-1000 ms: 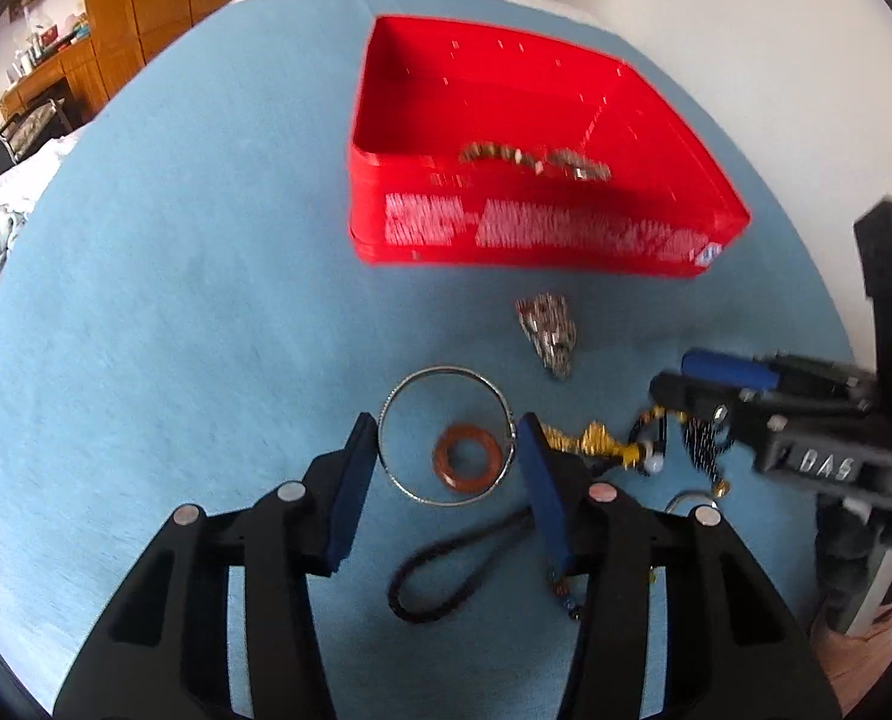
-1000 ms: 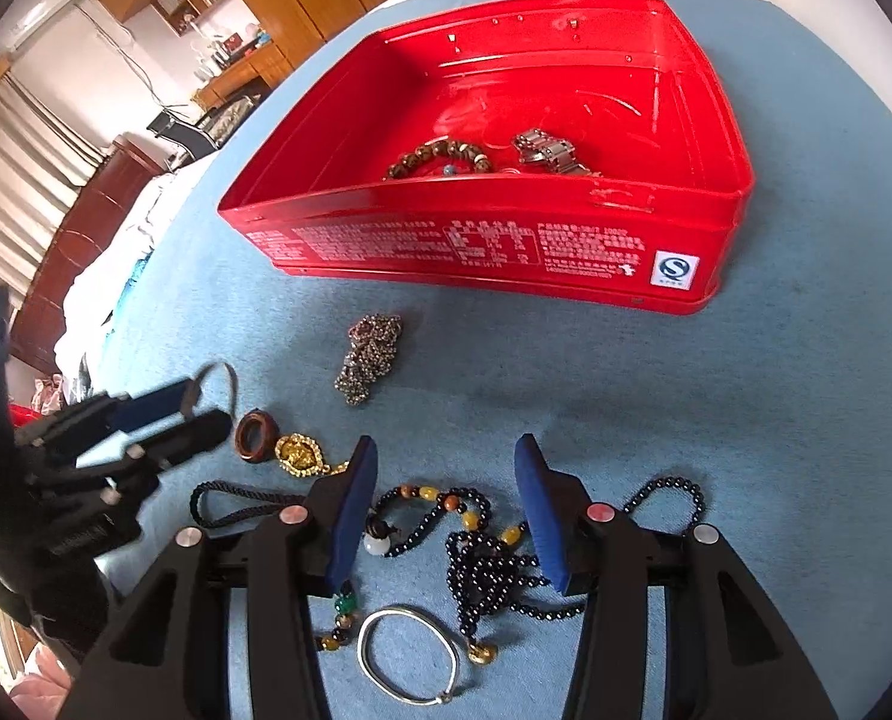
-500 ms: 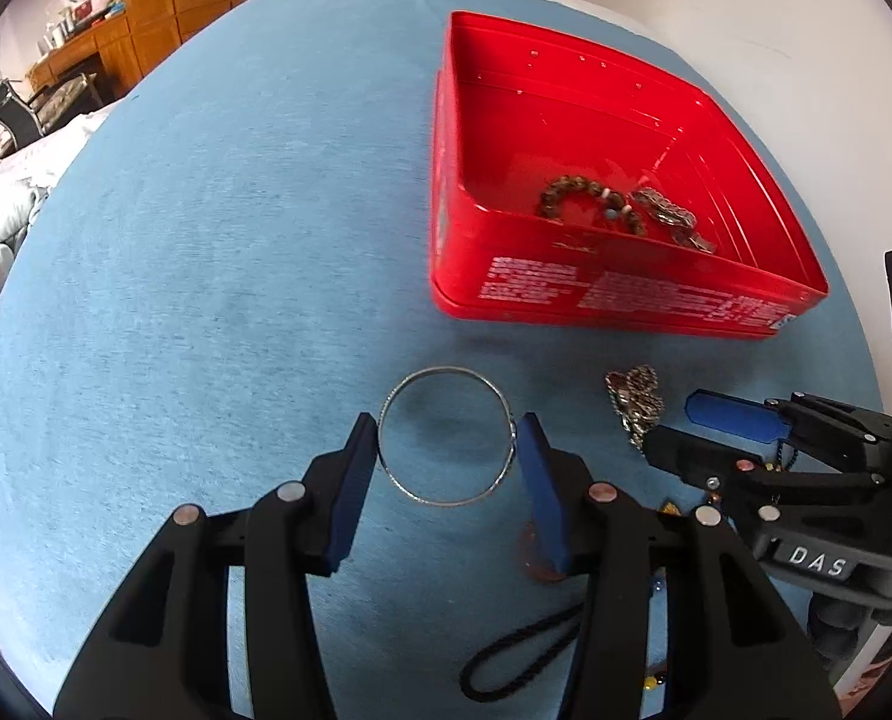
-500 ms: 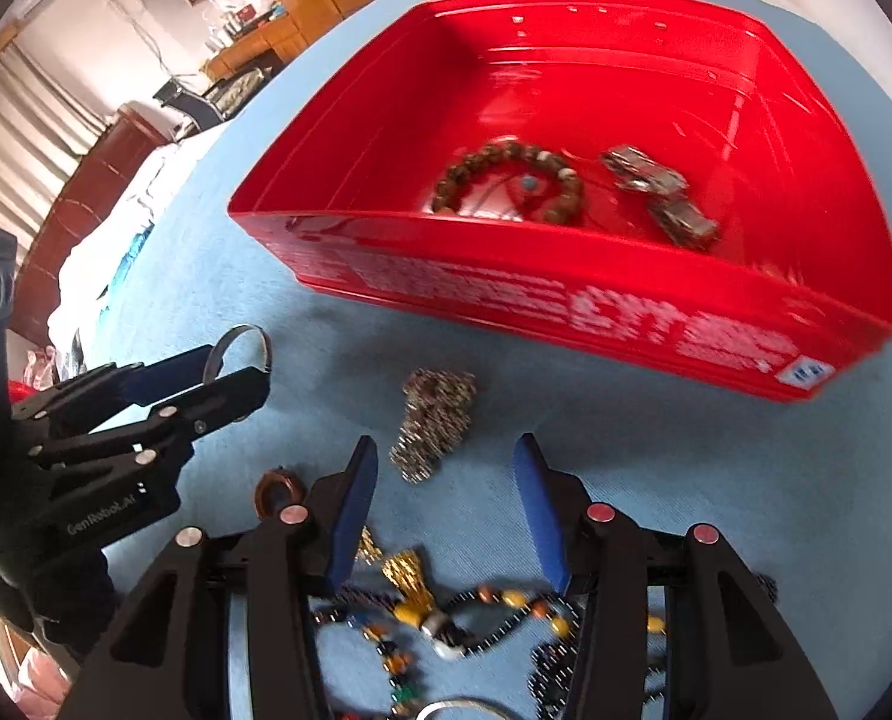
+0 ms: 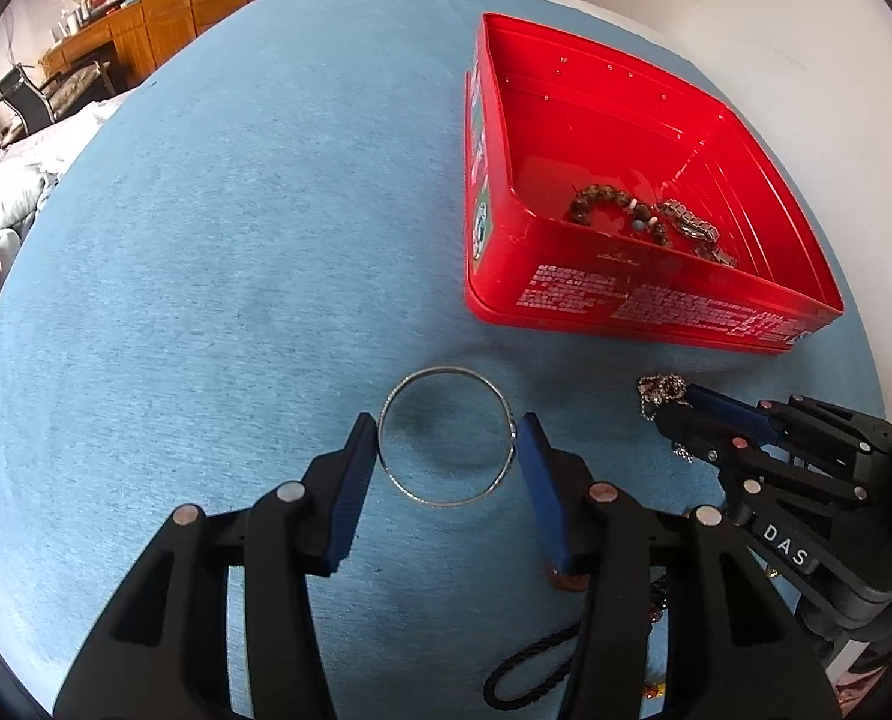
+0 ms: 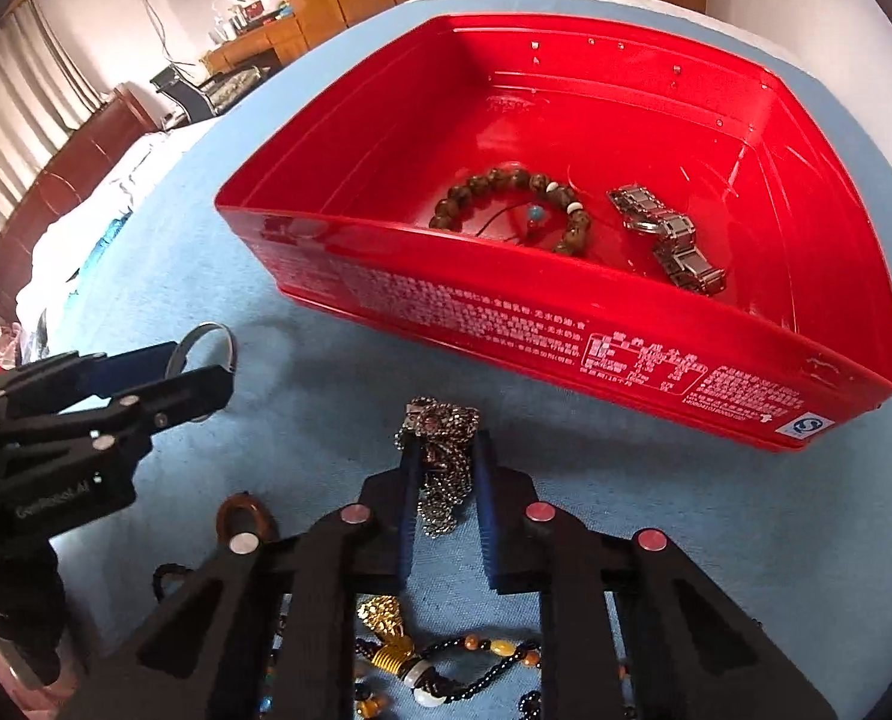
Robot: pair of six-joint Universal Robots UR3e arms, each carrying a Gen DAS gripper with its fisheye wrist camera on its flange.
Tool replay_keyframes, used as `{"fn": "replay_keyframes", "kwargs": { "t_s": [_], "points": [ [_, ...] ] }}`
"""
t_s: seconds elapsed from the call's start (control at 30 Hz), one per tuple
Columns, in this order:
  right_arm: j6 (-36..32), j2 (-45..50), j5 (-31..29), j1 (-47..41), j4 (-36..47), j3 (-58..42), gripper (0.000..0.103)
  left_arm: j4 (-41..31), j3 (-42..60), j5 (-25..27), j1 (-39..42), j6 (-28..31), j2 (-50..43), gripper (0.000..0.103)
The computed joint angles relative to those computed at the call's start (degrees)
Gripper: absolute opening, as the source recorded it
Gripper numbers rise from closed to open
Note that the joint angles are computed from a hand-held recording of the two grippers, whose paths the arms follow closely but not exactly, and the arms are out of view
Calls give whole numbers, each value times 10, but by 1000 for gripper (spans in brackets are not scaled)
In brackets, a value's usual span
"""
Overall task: Organize jewelry
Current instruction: 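Grasp the silver bangle with the left tool while the right tool grasps the silver chain, then lower the bangle into the red tin with the left tool while the right tool releases the chain there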
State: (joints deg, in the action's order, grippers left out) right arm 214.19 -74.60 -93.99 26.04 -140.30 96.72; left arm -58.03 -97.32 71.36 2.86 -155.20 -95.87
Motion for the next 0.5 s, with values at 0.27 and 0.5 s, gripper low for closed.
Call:
{"fn": "replay_keyframes", "kwargs": {
  "t_s": [0.27, 0.5],
  "points": [
    [16, -76, 49, -21, -43, 81, 14, -4, -6, -18, 14, 5, 13, 47],
    [22, -165, 58, -29, -49, 119, 14, -25, -17, -45, 30, 19, 56, 47]
  ]
}}
